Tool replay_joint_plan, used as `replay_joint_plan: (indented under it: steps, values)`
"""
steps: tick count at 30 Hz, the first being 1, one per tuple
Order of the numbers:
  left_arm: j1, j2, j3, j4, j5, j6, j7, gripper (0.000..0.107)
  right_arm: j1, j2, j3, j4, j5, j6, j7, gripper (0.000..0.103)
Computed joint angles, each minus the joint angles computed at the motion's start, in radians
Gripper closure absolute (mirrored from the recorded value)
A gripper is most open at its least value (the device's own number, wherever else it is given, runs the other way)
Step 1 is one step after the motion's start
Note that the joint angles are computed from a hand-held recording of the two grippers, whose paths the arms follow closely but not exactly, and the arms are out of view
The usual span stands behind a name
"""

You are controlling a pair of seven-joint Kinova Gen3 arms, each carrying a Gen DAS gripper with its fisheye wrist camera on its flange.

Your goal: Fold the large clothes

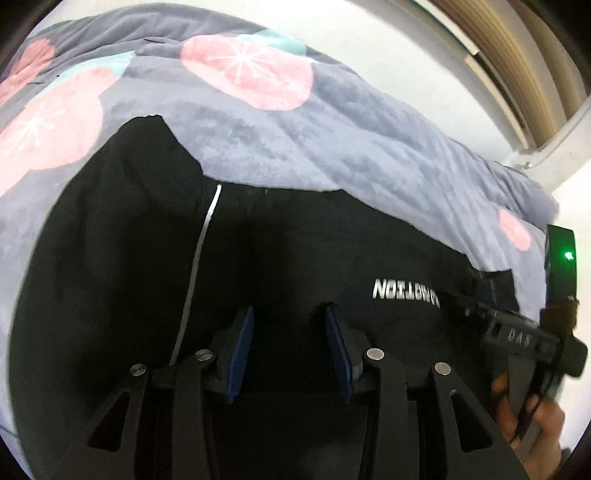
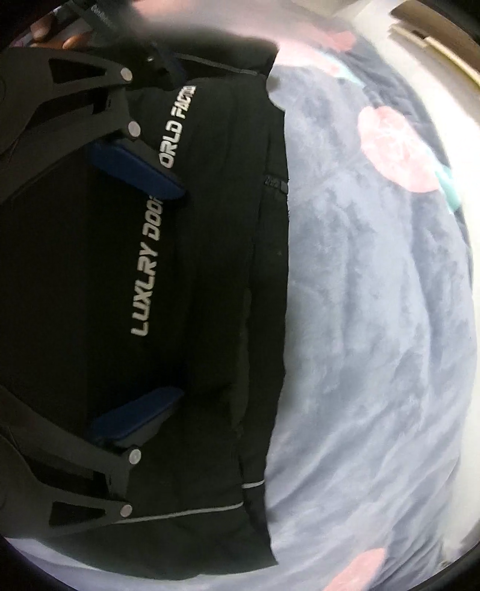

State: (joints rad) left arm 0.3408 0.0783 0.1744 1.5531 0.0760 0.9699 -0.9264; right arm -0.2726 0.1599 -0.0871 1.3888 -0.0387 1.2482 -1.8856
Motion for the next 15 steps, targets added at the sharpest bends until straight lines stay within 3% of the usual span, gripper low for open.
replay_joint_plan:
  steps: [2,5,10,15]
  values:
    - [-0.031,-0.072,-0.009,0.014,0.065,0.043,-0.051,0.066,-0.002,-0.056,0.008,0.011,0.004,0.017,-0.012,0.024]
    - [-0.045,-0.205,-0.018,0.045,0.063,0.118,-0.05,0.064,0.02,-0.171,-0.001,0.06,-0.024,0.014,0.02,0.025]
    - [-0.106,-0.418,-0.046,0.158,0.048,0.247,0.042,0.063,0.009,-0.31,-0.037,0.135,-0.01,0.095,0.021,0.025]
    - [-0.202,-0.585,-0.118,0.274,0.134,0.314,0.072,0.063,-0.006,-0.386,-0.08,0.21,-0.008,0.149,-0.026,0.028]
